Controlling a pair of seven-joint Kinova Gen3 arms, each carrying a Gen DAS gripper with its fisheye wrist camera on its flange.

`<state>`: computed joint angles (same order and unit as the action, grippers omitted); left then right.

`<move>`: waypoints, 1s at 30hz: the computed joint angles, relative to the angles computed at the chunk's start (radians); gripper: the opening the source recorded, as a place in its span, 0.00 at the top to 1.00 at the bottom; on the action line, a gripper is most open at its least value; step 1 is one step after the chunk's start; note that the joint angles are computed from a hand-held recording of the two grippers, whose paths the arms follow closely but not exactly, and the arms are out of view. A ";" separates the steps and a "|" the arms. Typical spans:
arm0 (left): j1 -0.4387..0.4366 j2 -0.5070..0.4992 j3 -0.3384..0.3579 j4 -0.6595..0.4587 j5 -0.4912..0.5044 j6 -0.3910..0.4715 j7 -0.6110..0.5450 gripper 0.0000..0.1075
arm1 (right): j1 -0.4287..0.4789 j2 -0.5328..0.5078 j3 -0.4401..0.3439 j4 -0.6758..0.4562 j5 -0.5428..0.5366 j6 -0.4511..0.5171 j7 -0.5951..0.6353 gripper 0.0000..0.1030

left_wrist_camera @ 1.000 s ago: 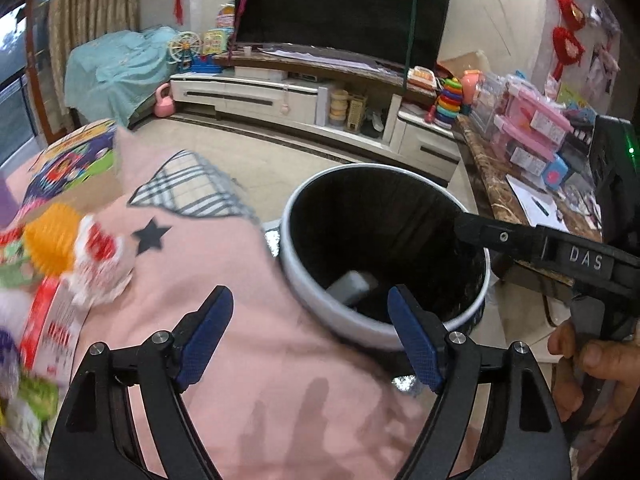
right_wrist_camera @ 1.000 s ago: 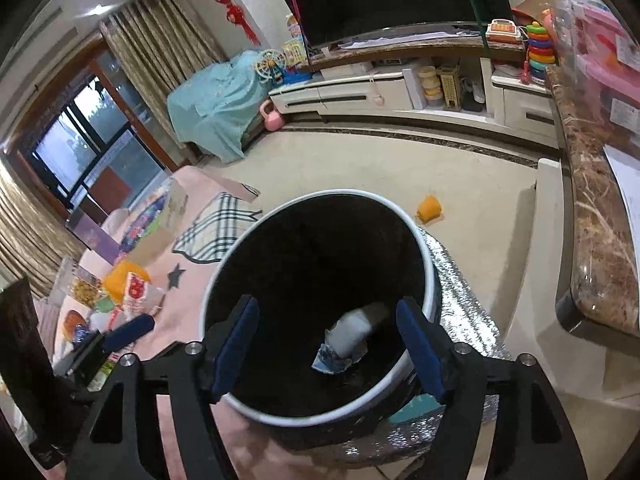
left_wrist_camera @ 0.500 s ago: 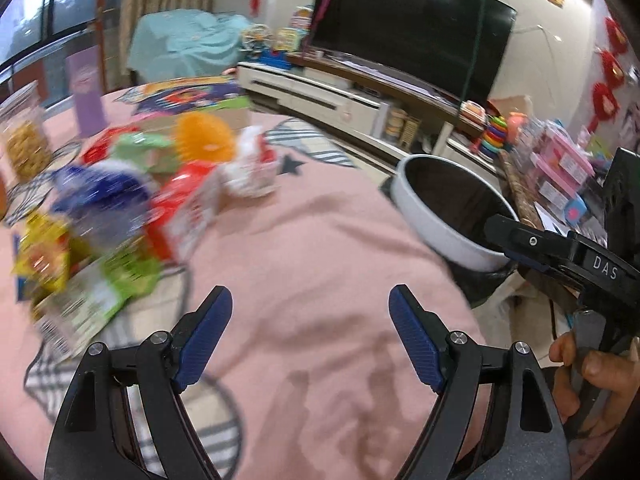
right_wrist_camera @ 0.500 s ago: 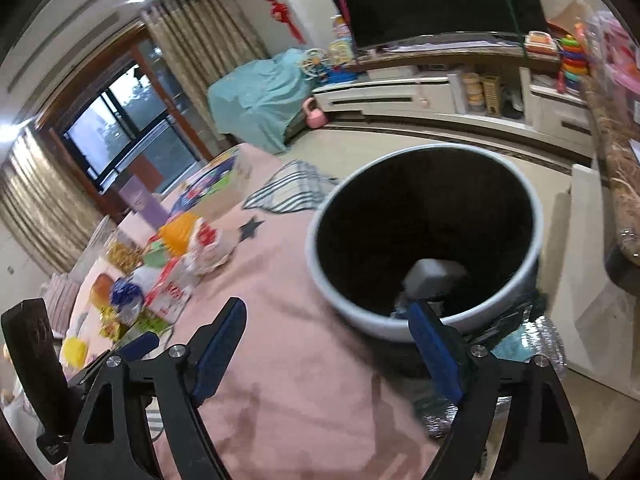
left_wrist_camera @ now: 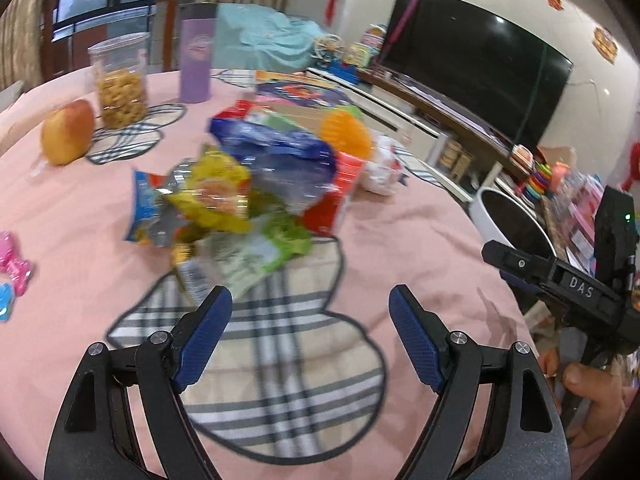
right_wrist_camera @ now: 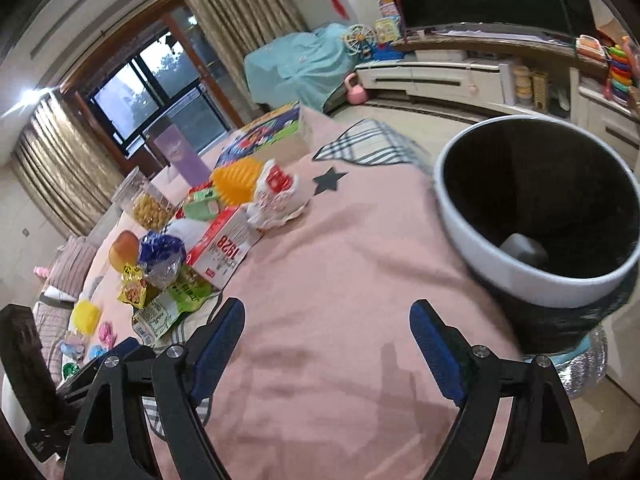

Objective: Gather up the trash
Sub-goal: 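Move both open tools back over the snack wrappers on the table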

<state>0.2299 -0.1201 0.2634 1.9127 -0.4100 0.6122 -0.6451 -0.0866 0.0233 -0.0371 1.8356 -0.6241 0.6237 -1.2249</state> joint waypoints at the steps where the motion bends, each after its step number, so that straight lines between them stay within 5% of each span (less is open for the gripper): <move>1: -0.004 -0.007 -0.005 0.005 -0.001 0.003 0.002 0.23 | -0.007 0.006 -0.005 -0.004 0.010 -0.003 -0.011 0.16; 30: -0.094 0.058 -0.102 -0.053 0.037 0.001 -0.035 0.27 | -0.018 0.266 -0.118 -0.266 0.087 -0.036 -0.146 0.17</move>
<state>0.1359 -0.0624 0.1618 1.8602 -0.3734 0.6137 -0.6796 -0.1047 0.2891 -0.1547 1.5695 -0.5368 0.5875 -1.3709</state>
